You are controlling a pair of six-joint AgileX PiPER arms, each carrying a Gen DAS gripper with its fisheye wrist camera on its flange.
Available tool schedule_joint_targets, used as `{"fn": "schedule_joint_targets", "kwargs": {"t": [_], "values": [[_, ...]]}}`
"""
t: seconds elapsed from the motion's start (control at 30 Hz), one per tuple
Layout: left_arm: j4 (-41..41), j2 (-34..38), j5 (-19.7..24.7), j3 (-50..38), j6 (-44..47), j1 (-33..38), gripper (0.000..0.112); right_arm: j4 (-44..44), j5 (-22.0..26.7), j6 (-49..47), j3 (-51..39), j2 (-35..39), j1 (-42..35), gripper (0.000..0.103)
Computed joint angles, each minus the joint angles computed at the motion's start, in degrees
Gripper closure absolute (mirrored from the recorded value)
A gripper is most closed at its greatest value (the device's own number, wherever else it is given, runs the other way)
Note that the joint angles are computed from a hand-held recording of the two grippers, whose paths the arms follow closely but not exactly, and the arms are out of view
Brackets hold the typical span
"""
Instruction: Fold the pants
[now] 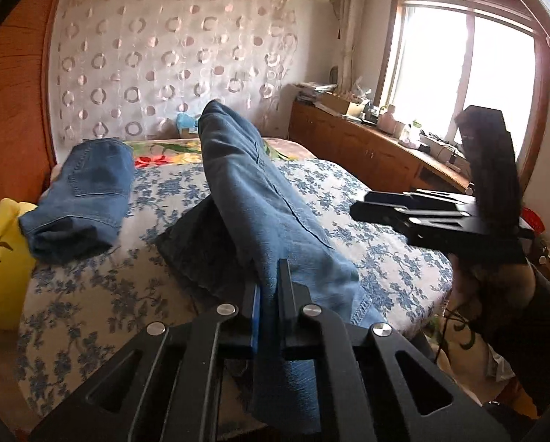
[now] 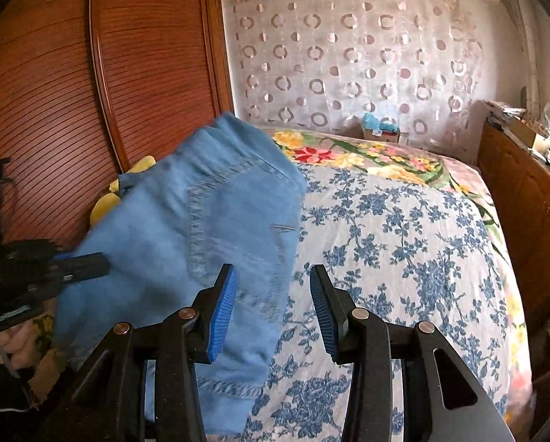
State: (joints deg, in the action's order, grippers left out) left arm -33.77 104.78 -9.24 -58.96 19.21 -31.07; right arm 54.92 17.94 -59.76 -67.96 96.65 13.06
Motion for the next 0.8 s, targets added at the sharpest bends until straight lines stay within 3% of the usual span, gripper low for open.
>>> {"fn": "schedule_joint_targets", "kwargs": {"t": [0.13,0.2,0.4,0.6,0.8], "values": [[-2.52,0.75,-0.40,2.58,1.54,0.91,0.105,2.65,1.22,-2.32,-3.12,2.85,0.35,0.060],[0.30,2.56,0.14,3.03,-2.37,1.89,0.105,3.22,1.17,-3.17,-5.56,5.20,1.03,0.060],[4.41,5.38,-0.91,4.46,-8.17,1.89,0.105,-9.32,3.62,8.97,-18.71,15.21,2.97,0.055],[6.26,5.89,-0.77,4.17,-9.90,2.19,0.105,-23.59,12.71,24.64,-35.56,25.95,2.74,0.045],[4.31,6.69,-0.42,3.42,-7.90,2.30,0.104,-27.26,17.59,28.44,-43.54,31.31,2.36,0.039]]}}
